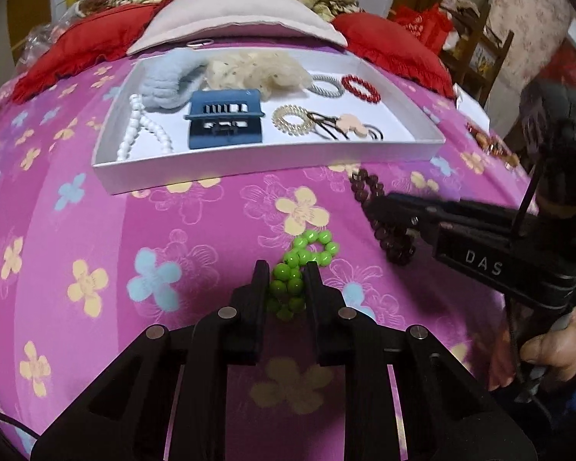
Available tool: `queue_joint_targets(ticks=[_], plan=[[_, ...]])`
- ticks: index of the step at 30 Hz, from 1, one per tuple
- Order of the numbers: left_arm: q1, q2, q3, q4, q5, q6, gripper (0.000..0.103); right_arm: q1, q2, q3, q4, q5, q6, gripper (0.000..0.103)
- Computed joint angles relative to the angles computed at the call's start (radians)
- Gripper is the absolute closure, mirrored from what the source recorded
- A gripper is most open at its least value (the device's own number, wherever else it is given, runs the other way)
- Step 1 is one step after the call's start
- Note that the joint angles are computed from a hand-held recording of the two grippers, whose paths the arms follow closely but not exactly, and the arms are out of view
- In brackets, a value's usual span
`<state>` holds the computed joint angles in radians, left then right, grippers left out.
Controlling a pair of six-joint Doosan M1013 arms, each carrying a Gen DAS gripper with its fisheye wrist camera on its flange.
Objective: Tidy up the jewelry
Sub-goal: 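Carry the green bracelet with the left tool while the right carries the brown bead bracelet over the tray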
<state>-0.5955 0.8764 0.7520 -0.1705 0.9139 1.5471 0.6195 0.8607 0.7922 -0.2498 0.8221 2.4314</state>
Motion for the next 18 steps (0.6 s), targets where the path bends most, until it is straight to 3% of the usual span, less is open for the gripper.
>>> queue_joint_targets(ticks=[7, 11, 12, 13, 15, 18], plan=[[0.009, -0.055, 0.073, -0.027, -0.059, -0.021, 0.086, 0.007, -0.055, 0.076, -0.046, -0.076, 0.059, 0.093], [0.011, -0.079, 0.11, -0.03, -0.081, -0.028, 0.086, 0.012, -0.031, 0.03, -0.028, 0.01, -0.005, 0.09], [0.012, -0.084, 0.118, -0.03, -0.084, -0.028, 0.086, 0.012, -0.025, 0.021, -0.022, 0.03, -0.016, 0.08], [0.012, -0.09, 0.128, -0.025, -0.088, -0.035, 0.086, 0.012, -0.018, 0.011, -0.007, 0.043, -0.029, 0.055], [0.013, -0.098, 0.143, -0.024, -0.093, -0.04, 0.086, 0.016, -0.017, 0.016, -0.03, 0.023, -0.011, 0.035], [0.015, -0.107, 0.159, -0.02, -0.1, -0.048, 0.086, 0.022, 0.02, -0.051, -0.049, 0.089, -0.033, 0.035]])
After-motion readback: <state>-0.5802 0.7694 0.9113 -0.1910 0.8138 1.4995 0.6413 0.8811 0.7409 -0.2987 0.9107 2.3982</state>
